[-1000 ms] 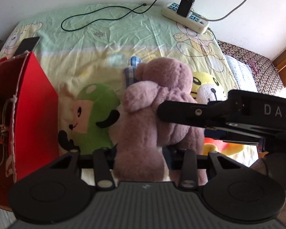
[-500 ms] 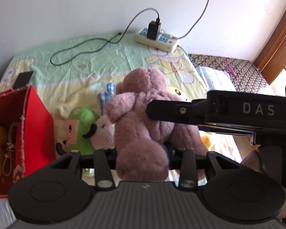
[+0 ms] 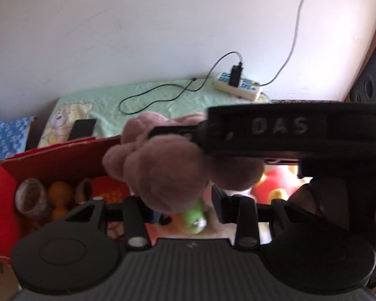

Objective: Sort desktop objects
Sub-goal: 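Carry the pink teddy bear with the right gripper over the red box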

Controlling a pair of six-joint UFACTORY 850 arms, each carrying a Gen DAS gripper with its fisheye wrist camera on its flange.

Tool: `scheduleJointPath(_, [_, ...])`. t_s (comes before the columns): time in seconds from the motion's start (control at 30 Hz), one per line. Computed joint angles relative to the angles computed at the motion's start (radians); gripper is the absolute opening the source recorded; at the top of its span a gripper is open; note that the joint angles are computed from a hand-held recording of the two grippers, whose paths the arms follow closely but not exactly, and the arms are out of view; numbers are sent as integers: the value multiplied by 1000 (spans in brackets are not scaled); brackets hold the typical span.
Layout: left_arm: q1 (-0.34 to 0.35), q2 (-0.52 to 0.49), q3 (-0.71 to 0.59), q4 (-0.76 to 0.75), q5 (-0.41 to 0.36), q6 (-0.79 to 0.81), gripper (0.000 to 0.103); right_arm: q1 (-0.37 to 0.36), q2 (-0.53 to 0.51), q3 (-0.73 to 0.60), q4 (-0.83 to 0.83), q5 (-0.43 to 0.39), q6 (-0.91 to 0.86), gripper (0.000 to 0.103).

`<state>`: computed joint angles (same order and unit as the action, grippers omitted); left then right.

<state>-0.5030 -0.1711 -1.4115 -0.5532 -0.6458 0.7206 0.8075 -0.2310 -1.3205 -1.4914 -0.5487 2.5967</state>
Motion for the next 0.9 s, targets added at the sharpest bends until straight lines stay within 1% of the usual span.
scheduleJointPath(0.07, [46,-53,-41,-19,-31,35,35,-10,-74,-78,63,11,-35,44])
scheduleJointPath(0.1, [69,-87,-74,-9,-64,26,33,-13,-102,-108,84,14,-37,43])
scheduleJointPath(0.13, [95,-113,-93,-27,-94,56,31,-10,-127,-133,83,-2,-37,43])
scheduleJointPath(0.17, [119,-131,-101,-48,-105,93,30,-2,-150,-161,98,-34,-62,43])
scheduleJointPath(0.27, [159,-178,-132,-40,-98,150,30,19,-229,-262,181,-121,-180,42])
scheduleJointPath(0.33, [181,-220,-171,-26,-123,159,30,24,-266,-299,196,-144,-173,41])
scheduleJointPath(0.43, [209,-275,-221,-10,-182,183,30,30,-306,-340,230,-170,-188,39])
scheduleJointPath(0.5, [222,-292,-232,6,-219,198,27,30,-317,-345,251,-153,-163,38])
scheduleJointPath(0.6, [235,-297,-222,5,-250,247,27,40,-363,-406,341,-181,-243,36])
scheduleJointPath(0.67, [235,-314,-233,14,-275,250,27,46,-398,-457,394,-241,-315,35])
scheduleJointPath(0.73, [233,-334,-251,21,-303,248,28,47,-427,-508,436,-281,-385,34])
scheduleJointPath(0.77, [230,-336,-251,27,-301,247,28,47,-446,-541,466,-308,-431,34])
scheduleJointPath(0.83, [218,-346,-258,56,-296,234,29,48,-492,-620,528,-374,-543,34])
scheduleJointPath(0.9, [216,-364,-278,63,-321,224,30,46,-538,-701,592,-437,-670,34])
